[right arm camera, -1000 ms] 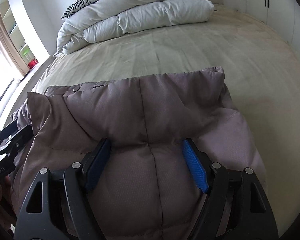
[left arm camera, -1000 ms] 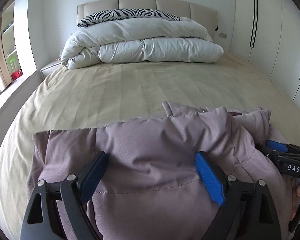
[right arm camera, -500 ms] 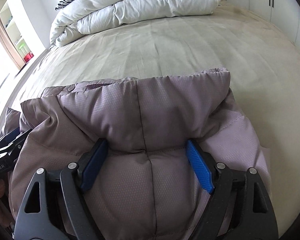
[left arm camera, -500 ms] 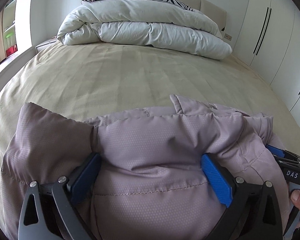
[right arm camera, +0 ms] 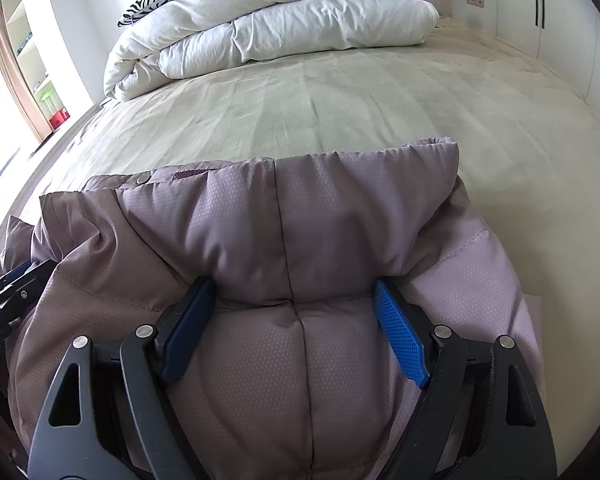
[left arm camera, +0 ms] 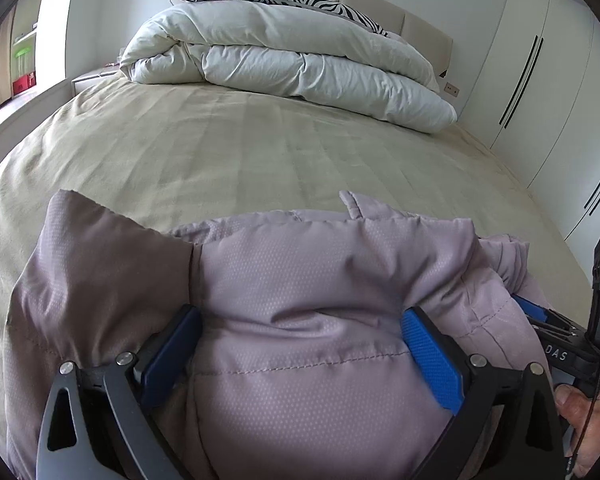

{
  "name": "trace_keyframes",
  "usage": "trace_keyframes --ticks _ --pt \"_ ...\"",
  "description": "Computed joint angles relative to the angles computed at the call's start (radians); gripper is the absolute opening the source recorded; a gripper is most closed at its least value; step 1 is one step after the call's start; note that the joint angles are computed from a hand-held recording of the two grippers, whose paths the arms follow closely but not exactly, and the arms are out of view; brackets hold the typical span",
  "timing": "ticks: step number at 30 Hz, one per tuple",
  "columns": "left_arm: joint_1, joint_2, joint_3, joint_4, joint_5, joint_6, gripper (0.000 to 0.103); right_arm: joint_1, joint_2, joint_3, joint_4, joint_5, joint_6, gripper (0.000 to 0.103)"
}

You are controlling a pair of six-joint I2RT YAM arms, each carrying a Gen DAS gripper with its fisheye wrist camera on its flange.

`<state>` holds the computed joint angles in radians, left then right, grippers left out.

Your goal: Fold large clothes

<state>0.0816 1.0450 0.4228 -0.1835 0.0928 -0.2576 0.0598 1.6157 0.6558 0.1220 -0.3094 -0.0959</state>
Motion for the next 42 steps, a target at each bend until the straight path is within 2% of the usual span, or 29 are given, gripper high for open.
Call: trace_keyframes --ticks 1,4,7,11,13,15,17,19,21,23,28,35,37,39,42 --pt "0.002 -0.044 0.002 -0.046 -0.011 -0.001 0.102 -0.004 -0.004 -0.004 0.002 -0.007 0.0 0.081" --pt "-0.053 -0.192 0.01 -0.192 -0.129 0.016 0.101 -0.019 -0.022 -0.011 -0.009 -0.026 -0.002 0.081" --pt "-0.092 -0.303 0.022 -0.324 -0.241 0.009 0.102 -0.052 -0.056 0.02 -0.122 -0.081 -0.027 0.082" --pt "-0.06 -0.425 0.002 -0.425 -0.292 0.009 0.102 -0.113 -0.298 -0.057 -0.242 -0.214 -0.019 0.082" --pt "-0.012 -0.44 -0.028 -0.415 -0.238 0.026 0.103 -0.071 -0.452 -0.104 -0.282 -0.199 -0.03 0.082" --pt "0.04 -0.444 -0.06 -0.391 -0.183 0.04 0.103 0.038 -0.523 -0.115 -0.322 -0.097 -0.035 0.082" --pt "0.071 -0.438 -0.08 -0.363 -0.152 0.056 0.103 0.162 -0.49 -0.106 -0.333 0.04 -0.033 0.082" --pt "0.106 -0.436 -0.099 -0.334 -0.116 0.073 0.103 0.216 -0.421 -0.126 -0.262 0.124 -0.024 0.082" --pt "0.12 -0.429 -0.119 -0.299 -0.096 0.081 0.103 0.194 -0.38 -0.16 -0.18 0.102 -0.011 0.086" --pt "0.111 -0.407 -0.138 -0.251 -0.096 0.078 0.103 0.167 -0.343 -0.163 -0.156 0.061 -0.007 0.089" --pt "0.13 -0.295 -0.15 -0.136 -0.065 0.077 0.103 0.177 -0.255 -0.144 -0.112 0.081 -0.034 0.093" --pt "0.17 -0.299 -0.17 -0.112 -0.012 0.088 0.103 0.186 -0.224 -0.178 -0.005 0.103 -0.026 0.094" --pt "0.178 -0.304 -0.166 -0.123 0.002 0.088 0.103 0.181 -0.228 -0.187 0.007 0.096 -0.027 0.094" --pt "0.235 -0.31 -0.139 -0.18 0.072 0.113 0.103 0.166 -0.233 -0.185 -0.003 0.076 -0.031 0.095" --pt "0.413 -0.398 -0.073 -0.397 0.267 0.198 0.103 0.119 -0.265 -0.161 -0.099 0.003 -0.051 0.096"
